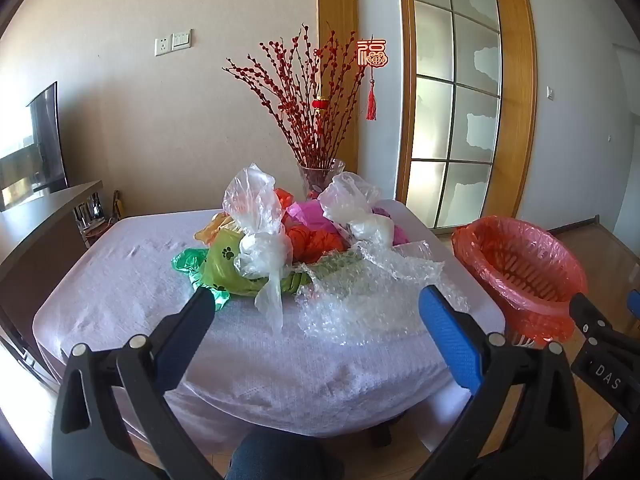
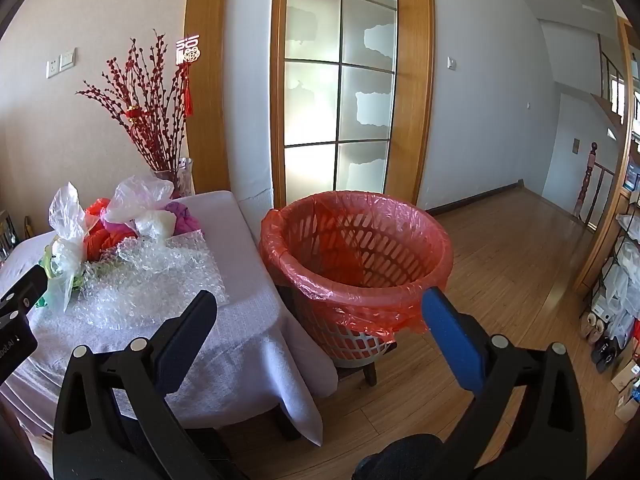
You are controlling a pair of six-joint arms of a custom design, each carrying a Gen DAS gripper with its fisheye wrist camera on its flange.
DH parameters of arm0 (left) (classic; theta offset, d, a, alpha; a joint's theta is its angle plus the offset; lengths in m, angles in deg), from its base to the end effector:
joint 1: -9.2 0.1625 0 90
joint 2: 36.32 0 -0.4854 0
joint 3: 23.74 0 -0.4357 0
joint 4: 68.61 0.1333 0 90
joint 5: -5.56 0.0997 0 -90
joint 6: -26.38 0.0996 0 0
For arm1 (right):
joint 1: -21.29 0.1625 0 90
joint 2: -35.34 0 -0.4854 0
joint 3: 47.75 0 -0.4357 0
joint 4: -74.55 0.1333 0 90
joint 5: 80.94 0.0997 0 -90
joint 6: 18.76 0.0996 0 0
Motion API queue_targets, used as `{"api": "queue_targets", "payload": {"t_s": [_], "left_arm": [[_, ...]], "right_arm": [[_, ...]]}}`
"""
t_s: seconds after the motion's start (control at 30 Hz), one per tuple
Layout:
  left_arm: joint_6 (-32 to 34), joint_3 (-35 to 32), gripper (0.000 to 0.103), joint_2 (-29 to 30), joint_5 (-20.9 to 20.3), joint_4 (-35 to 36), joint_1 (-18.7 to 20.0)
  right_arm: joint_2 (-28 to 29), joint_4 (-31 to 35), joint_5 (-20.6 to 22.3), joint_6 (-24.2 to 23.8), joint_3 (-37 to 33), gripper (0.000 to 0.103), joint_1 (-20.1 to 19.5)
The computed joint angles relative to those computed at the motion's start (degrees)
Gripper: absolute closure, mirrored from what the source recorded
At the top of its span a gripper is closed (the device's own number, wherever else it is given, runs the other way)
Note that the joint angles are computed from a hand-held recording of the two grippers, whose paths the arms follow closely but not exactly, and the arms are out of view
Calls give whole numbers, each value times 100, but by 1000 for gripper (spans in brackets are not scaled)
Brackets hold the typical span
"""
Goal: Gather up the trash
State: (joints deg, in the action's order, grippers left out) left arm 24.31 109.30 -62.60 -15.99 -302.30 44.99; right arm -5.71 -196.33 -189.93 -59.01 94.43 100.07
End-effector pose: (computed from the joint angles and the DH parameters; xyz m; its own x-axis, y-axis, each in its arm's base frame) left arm -0.2015 -0.4238 -0.0091 -0.6911 -0.0457 -0.7213 0.6239 0.4661 -0.6273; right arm 0.0226 -0.4045 0.1351 -0.6827 0.2674 0.6800 -0.5326 0.4550 -0.7136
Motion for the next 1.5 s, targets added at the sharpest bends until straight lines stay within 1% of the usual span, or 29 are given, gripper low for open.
{"api": "queue_targets", "payload": {"t_s": [0.3,0.8,0.83,0.9,0.97,1.1,1.17,1.5], "left_arm": [[-118,16,4,-25,-8,130,-13],[-132,53,4,-39,-15,117,-41],[-143,59,4,-41,-7,123,-51],[-181,74,4,-51,7,153,-73],[-125,36,4,-40,-30,122,-10],[-165,42,4,-50,-15,165,-32],[-193,47,4,-57,-10,193,-44],[-134,40,4,-45,-29,129,-16]], "right_arm": [[-4,-25,19,-9,-3,2,-7],[57,-94,46,-39,-8,2,-26],[-22,-18,-47,-23,4,2,65],[-34,2,-56,-19,5,2,79],[-13,-6,-41,-21,-2,2,65],[-24,54,-47,-19,-37,2,72],[26,-46,-25,-39,-4,2,59],[33,-46,-33,-42,-14,2,69]]}}
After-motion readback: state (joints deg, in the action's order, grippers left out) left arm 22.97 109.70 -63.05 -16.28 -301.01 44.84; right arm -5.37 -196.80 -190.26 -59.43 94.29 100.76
